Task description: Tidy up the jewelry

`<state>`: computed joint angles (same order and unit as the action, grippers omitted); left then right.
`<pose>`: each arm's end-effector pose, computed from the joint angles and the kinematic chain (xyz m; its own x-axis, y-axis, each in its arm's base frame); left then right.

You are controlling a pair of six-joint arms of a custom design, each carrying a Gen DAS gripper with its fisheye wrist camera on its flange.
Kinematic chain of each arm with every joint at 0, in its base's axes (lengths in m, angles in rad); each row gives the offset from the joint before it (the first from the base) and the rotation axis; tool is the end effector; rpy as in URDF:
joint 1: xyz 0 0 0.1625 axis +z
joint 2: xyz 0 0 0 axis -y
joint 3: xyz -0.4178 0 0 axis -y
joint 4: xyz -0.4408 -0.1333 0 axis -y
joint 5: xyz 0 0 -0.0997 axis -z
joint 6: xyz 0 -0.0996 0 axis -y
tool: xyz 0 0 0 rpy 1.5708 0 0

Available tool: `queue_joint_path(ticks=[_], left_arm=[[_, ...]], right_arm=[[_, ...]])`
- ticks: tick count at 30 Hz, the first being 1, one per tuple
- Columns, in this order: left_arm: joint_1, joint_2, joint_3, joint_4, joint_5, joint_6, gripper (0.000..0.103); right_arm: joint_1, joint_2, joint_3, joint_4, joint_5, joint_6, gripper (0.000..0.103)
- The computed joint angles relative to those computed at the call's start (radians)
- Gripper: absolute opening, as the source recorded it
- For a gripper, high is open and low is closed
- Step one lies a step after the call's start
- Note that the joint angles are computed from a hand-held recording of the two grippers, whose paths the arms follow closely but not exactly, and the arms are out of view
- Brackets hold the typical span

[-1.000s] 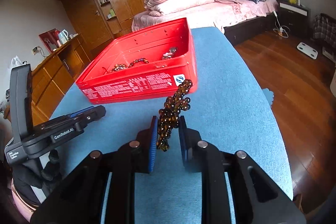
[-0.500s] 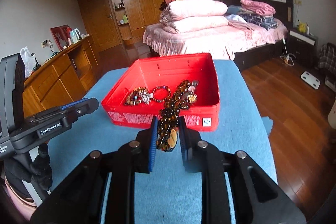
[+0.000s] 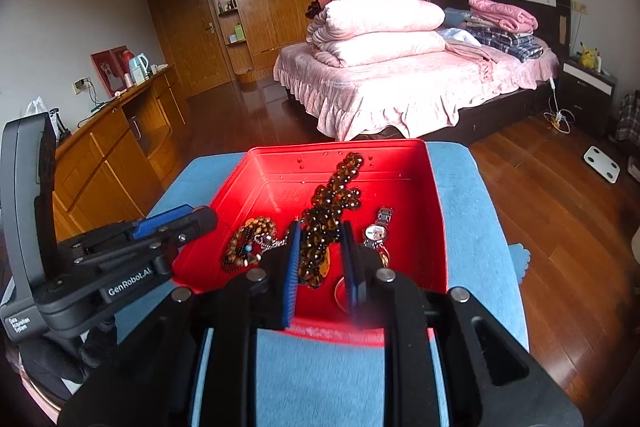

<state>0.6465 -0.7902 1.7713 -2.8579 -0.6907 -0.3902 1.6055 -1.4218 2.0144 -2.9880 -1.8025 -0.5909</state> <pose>-0.3949 -0.5612 0.0625 -0.8158 0.1224 -0.5652 0.4874 0.6715 -0.5582 0.1300 -0.5623 0.3369 -0.7995 -0.2661 0.5385 -0.5647 0.6385 -0.5229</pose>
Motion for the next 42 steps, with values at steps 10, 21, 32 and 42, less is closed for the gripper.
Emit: queue_joint_path(ticks=[10, 21, 32, 42], left_arm=[[0.048, 0.066, -0.077, 0.026, 0.012, 0.036, 0.054], [0.010, 0.028, 0.019, -0.091, 0.109, 0.058, 0.080], [-0.041, -0.032, 0.139, -0.138, 0.182, 0.027, 0.087], [-0.116, -0.073, 0.241, -0.144, 0.244, -0.012, 0.090]], right_arm=[[-0.011, 0.101, -0.077, 0.012, -0.040, 0.007, 0.028], [-0.022, 0.078, -0.010, -0.168, -0.068, -0.042, 0.061], [-0.050, 0.002, 0.082, -0.225, -0.036, -0.051, 0.072], [-0.063, -0.076, 0.192, -0.275, 0.001, -0.065, 0.078]])
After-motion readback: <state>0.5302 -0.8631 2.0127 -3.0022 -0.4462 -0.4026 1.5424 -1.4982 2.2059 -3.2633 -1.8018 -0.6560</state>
